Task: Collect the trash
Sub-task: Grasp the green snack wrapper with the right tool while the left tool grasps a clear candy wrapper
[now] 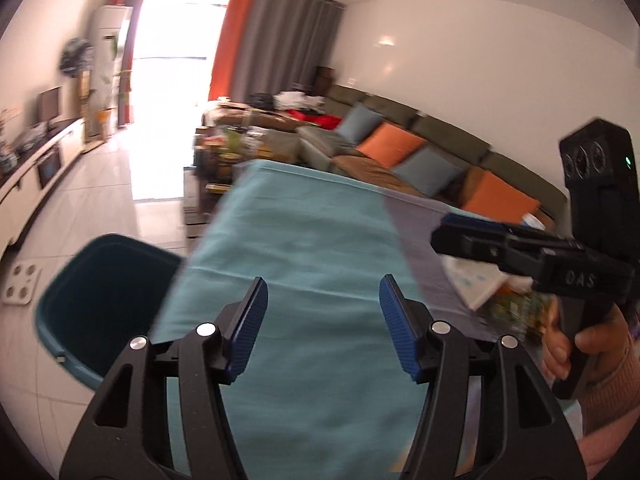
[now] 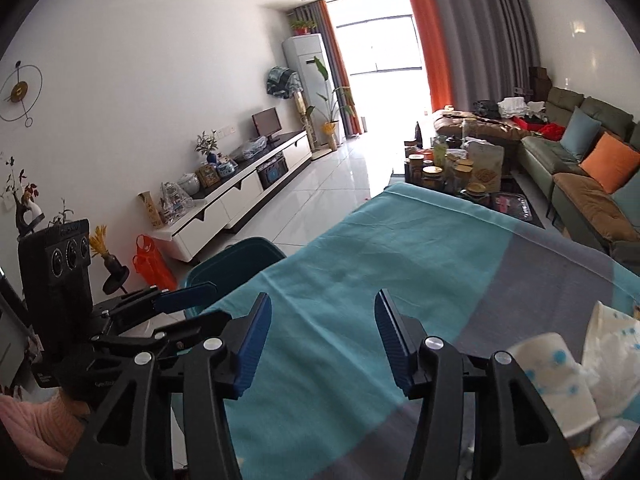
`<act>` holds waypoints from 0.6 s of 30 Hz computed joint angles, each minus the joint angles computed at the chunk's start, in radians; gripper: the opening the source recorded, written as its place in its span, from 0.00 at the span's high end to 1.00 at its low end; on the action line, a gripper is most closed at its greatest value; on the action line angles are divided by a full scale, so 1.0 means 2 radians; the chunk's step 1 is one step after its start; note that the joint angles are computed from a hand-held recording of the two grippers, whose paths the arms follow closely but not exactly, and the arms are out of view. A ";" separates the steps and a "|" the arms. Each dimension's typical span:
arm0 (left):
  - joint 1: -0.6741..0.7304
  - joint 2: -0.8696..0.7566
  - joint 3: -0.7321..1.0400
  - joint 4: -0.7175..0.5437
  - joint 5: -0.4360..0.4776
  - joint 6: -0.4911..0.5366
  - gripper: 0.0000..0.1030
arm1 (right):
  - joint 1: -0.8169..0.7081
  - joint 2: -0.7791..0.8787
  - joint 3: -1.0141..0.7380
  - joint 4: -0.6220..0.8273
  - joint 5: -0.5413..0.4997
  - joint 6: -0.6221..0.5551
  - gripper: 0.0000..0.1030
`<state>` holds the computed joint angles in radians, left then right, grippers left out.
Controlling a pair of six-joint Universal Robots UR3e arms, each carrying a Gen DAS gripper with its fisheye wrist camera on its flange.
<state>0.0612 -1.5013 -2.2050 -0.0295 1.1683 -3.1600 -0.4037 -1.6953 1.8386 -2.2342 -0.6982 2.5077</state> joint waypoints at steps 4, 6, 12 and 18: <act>-0.093 -0.066 0.061 0.000 0.011 -0.009 0.44 | -0.099 -0.071 0.047 0.049 0.014 -0.049 0.50; -0.133 -0.096 0.085 0.002 0.004 -0.020 0.42 | -0.157 -0.112 0.073 0.079 0.025 -0.077 0.50; -0.227 -0.185 0.166 -0.003 0.010 -0.034 0.41 | -0.323 -0.210 0.140 0.179 0.035 -0.164 0.49; -0.284 -0.276 0.294 -0.059 0.041 -0.041 0.41 | -0.387 -0.243 0.185 0.191 0.016 -0.201 0.38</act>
<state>-0.5064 -2.0524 -1.6171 -0.1472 1.2510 -3.2413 -1.1784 -2.1808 2.2076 -1.8517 -0.6662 2.1049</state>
